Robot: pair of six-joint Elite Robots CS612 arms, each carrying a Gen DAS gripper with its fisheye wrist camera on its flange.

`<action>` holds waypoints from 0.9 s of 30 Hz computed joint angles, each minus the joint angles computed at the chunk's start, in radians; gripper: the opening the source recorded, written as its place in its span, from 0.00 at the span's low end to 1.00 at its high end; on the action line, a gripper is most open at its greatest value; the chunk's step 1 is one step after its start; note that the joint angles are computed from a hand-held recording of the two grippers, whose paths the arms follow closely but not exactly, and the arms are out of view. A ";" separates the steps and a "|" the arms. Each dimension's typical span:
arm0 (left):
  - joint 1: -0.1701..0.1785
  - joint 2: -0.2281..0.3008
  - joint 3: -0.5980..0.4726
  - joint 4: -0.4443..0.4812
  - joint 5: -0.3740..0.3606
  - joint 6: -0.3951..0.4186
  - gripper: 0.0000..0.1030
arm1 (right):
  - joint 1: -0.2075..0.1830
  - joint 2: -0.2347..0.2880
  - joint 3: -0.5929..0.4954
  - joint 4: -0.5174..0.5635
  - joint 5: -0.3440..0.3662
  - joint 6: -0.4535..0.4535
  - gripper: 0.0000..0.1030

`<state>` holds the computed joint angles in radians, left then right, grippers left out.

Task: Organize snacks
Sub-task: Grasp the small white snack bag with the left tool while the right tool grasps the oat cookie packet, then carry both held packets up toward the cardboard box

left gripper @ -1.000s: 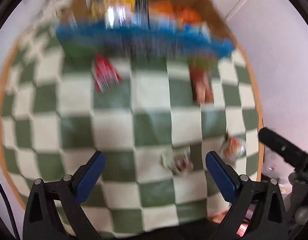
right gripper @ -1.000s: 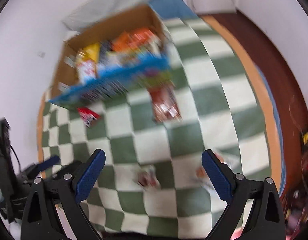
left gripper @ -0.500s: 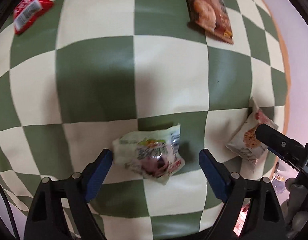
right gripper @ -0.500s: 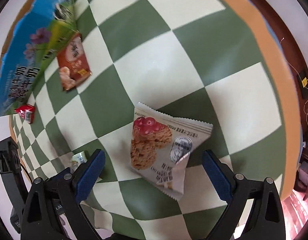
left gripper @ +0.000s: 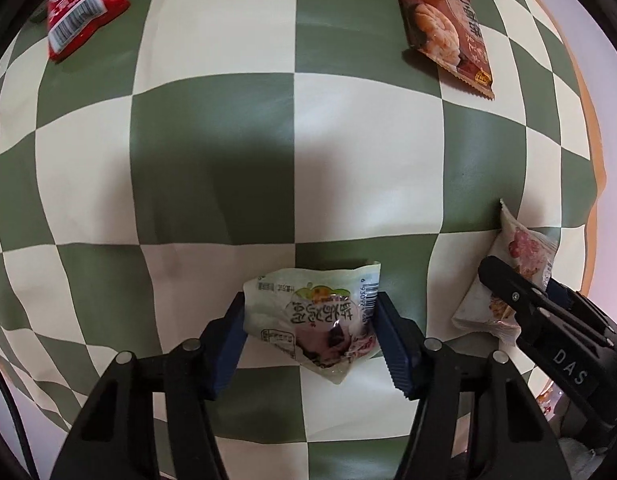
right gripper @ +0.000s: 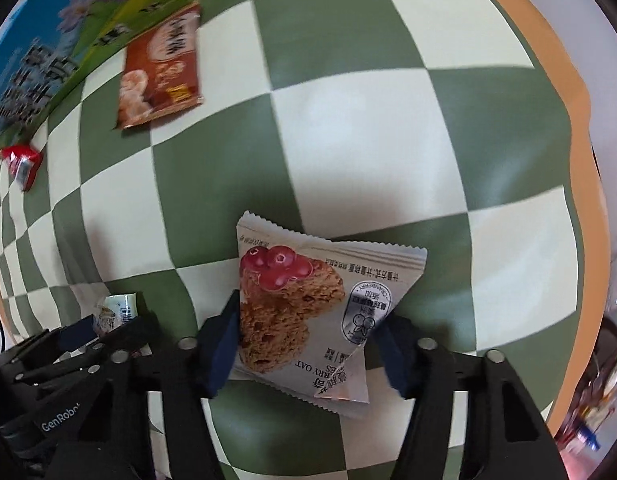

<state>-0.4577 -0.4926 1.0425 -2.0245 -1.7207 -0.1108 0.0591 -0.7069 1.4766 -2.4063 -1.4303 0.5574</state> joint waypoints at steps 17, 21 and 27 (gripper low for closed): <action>0.064 -0.058 0.000 -0.072 -0.081 0.020 0.57 | 0.003 -0.061 0.023 -0.151 0.143 -0.038 0.46; 0.083 -0.068 -0.032 -0.111 -0.114 0.007 0.57 | -0.007 -0.065 -0.023 -0.173 0.172 -0.059 0.46; 0.104 -0.027 -0.210 -0.116 -0.116 0.001 0.57 | -0.021 -0.041 -0.147 -0.209 0.201 -0.083 0.46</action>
<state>-0.3534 -0.5195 0.8330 -2.1400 -1.8367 -0.1095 0.0386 -0.7476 1.3299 -2.6153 -1.2295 0.4741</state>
